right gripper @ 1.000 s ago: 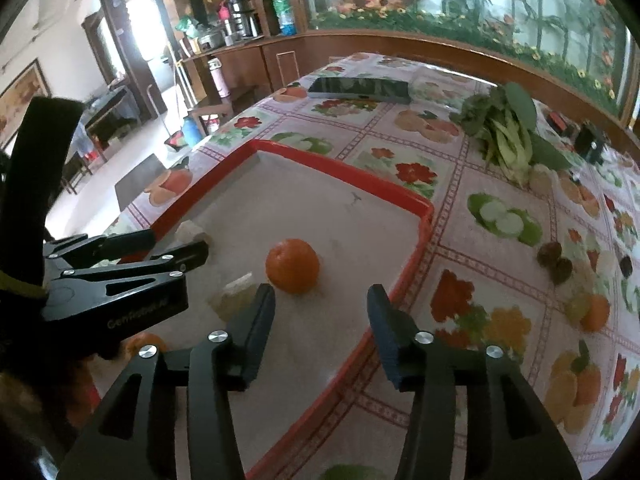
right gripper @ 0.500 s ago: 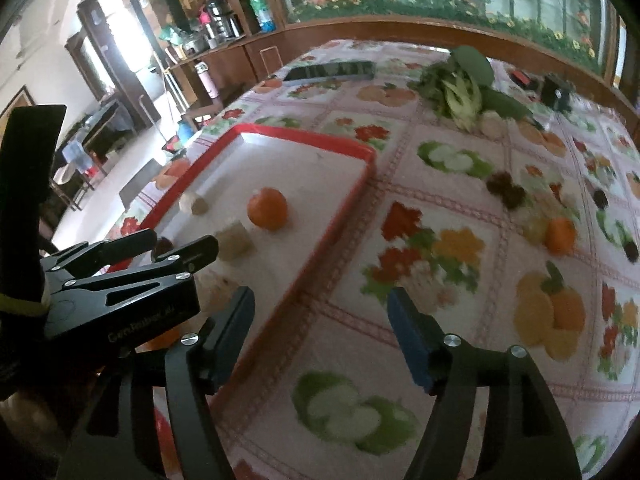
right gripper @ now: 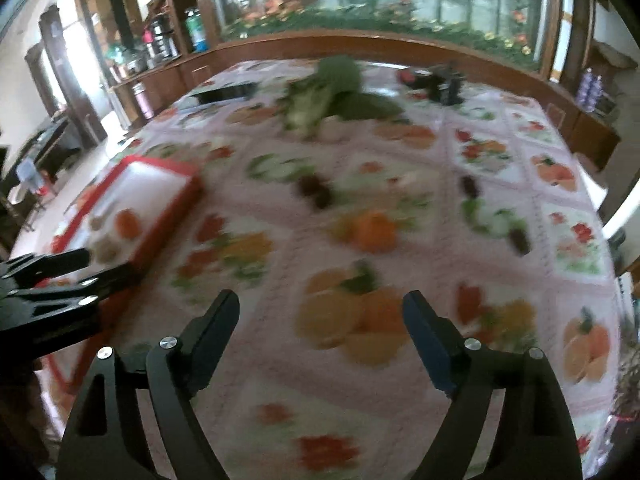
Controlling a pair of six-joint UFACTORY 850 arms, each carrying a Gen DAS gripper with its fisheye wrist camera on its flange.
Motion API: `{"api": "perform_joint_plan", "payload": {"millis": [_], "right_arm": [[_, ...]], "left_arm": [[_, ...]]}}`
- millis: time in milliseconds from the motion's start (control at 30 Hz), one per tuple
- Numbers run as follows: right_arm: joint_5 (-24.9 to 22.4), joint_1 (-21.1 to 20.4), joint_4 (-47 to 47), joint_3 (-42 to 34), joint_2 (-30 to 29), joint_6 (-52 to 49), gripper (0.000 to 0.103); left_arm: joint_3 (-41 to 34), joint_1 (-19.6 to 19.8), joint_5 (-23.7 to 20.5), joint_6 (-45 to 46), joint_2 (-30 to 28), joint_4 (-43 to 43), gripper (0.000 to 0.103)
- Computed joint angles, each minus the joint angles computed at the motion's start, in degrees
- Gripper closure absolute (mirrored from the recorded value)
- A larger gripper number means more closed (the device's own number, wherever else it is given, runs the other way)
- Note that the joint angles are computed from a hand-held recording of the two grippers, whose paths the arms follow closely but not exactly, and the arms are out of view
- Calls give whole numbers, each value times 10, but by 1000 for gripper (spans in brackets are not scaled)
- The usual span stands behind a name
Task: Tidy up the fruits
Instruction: 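Move both grippers back toward the fruit pile, then grasp another orange with the right gripper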
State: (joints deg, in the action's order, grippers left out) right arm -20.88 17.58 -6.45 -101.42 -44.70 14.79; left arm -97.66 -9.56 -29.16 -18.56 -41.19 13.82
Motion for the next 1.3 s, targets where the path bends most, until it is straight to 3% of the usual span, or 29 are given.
{"api": "perform_joint_plan", "payload": {"millis": [100, 200, 333, 467, 700, 800, 1033, 1300], "right_arm": [[-7, -21, 40, -35, -29, -55, 19], [-23, -38, 168, -72, -59, -175, 19], [-31, -46, 221, -106, -87, -230, 21], [-64, -57, 321, -140, -112, -314, 44], [-73, -52, 324, -169, -131, -386, 70], [-61, -53, 324, -157, -123, -406, 71], [4, -68, 367, -48, -57, -464, 71], [18, -79, 421, -1, -32, -522, 70]], "left_arm": [[-22, -11, -8, -10, -14, 20, 30], [-56, -21, -24, -12, -38, 33, 30], [-101, -32, -46, -12, -69, 39, 30], [-142, -43, -70, -11, -98, 36, 30], [-218, -53, -109, -15, -148, 14, 30], [-244, -55, -117, -14, -164, -1, 30], [-304, -64, -124, -8, -202, -36, 30], [-339, -75, -100, -102, -223, -1, 34]]}}
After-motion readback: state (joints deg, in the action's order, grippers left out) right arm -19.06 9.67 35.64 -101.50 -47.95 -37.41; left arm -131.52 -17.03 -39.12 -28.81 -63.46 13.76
